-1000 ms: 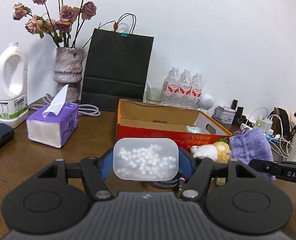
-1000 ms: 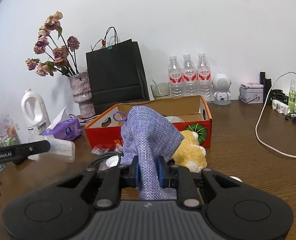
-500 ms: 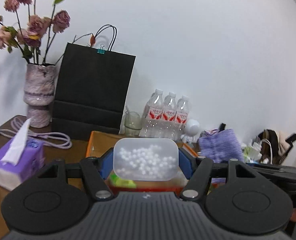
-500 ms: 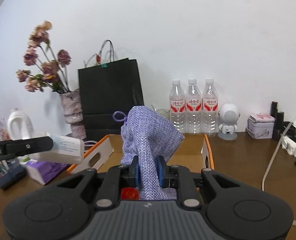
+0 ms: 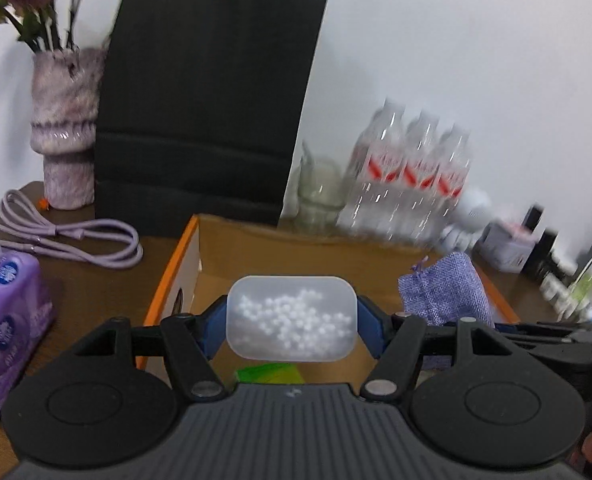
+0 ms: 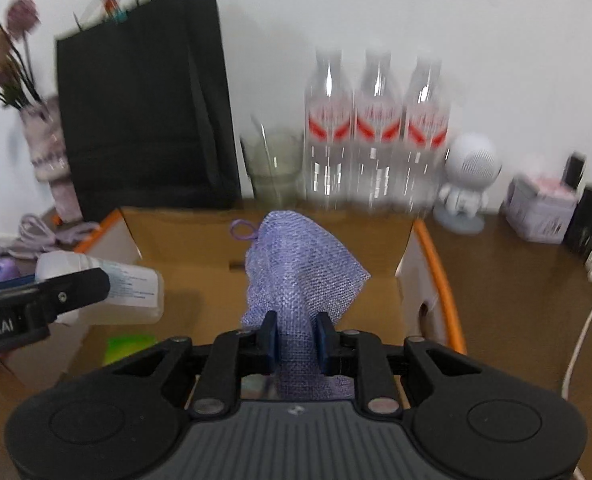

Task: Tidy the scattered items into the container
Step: 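Carry the container and pouch into the box and open both tools, then grasp the coiled black cable with the left tool while the right tool grasps a small clear packet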

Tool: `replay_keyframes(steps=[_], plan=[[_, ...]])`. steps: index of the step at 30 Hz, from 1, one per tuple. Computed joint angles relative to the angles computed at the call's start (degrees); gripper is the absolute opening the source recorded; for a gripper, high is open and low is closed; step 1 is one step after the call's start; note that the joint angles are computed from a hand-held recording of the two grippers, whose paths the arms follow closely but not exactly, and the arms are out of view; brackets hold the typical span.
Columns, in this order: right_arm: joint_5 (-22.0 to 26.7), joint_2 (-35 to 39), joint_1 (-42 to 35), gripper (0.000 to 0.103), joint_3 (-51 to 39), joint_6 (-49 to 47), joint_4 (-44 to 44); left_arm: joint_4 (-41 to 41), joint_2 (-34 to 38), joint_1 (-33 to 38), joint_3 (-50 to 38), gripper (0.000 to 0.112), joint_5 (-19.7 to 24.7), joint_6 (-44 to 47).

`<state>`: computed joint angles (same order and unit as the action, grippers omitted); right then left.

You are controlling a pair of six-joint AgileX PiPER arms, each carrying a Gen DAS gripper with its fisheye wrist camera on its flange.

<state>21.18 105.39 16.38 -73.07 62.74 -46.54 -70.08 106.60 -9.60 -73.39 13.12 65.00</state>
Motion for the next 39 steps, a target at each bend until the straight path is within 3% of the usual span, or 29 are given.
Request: replay_keyframes(steps=[2,3,4,5,8,10,16,21,26,29,32,36,39], plan=[[1.41,2.16,-0.57,0.044,-2.46,-4.59,5.09,5.63,2.48,0.80,-2.67,0.069,3.19,-5.67],[1.54,2.58,-0.84,0.067,-2.91,-7.18,7.94,6.25,3.30,1.28,-3.58,0.072,4.83,-6.55],[1.22,2.76,-1.05,0.087,-2.97,-9.13,9.87,7.01,3.78,1.52,-4.15,0.084,5.55,-7.46],[0.75,2.73,-1.10,0.092,-2.63,-9.72,9.93,7.99,3.81,1.52,-4.26,0.100,5.31,-8.48],[-0.33,1.28,-0.80,0.094,-0.28,-8.72,7.93,6.30,2.47,1.58,-3.09,0.103,4.18,-5.98],[-0.68,0.19,-0.88,0.103,0.83,-10.10,9.57,9.04,1.46,1.90,-2.98,0.103,4.96,-8.44],[-1.45,-7.89,0.98,0.103,8.01,0.23,-0.78,6.54,-4.77,2.51,2.17,0.103,4.51,-3.94],[-2.63,-21.33,3.32,0.103,19.77,9.93,-12.06,-10.44,-15.94,6.93,14.83,0.103,8.99,19.50],[0.85,-36.58,9.13,0.103,34.52,19.71,-21.30,-15.14,-26.45,13.60,28.41,0.103,15.23,30.69],[6.63,-44.10,15.81,0.103,42.49,24.60,-22.65,-16.55,-31.10,17.68,36.10,0.103,18.42,35.63],[15.87,-49.40,26.44,0.103,49.72,32.26,-23.85,-18.22,-34.57,21.11,43.22,0.103,20.39,40.80],[28.69,-51.14,43.41,0.103,56.64,44.34,-22.86,-21.13,-38.03,24.18,50.98,0.103,21.42,46.26],[35.55,-50.49,54.35,0.103,59.76,54.10,-21.24,-21.82,-39.91,26.71,54.85,0.103,23.13,47.47]])
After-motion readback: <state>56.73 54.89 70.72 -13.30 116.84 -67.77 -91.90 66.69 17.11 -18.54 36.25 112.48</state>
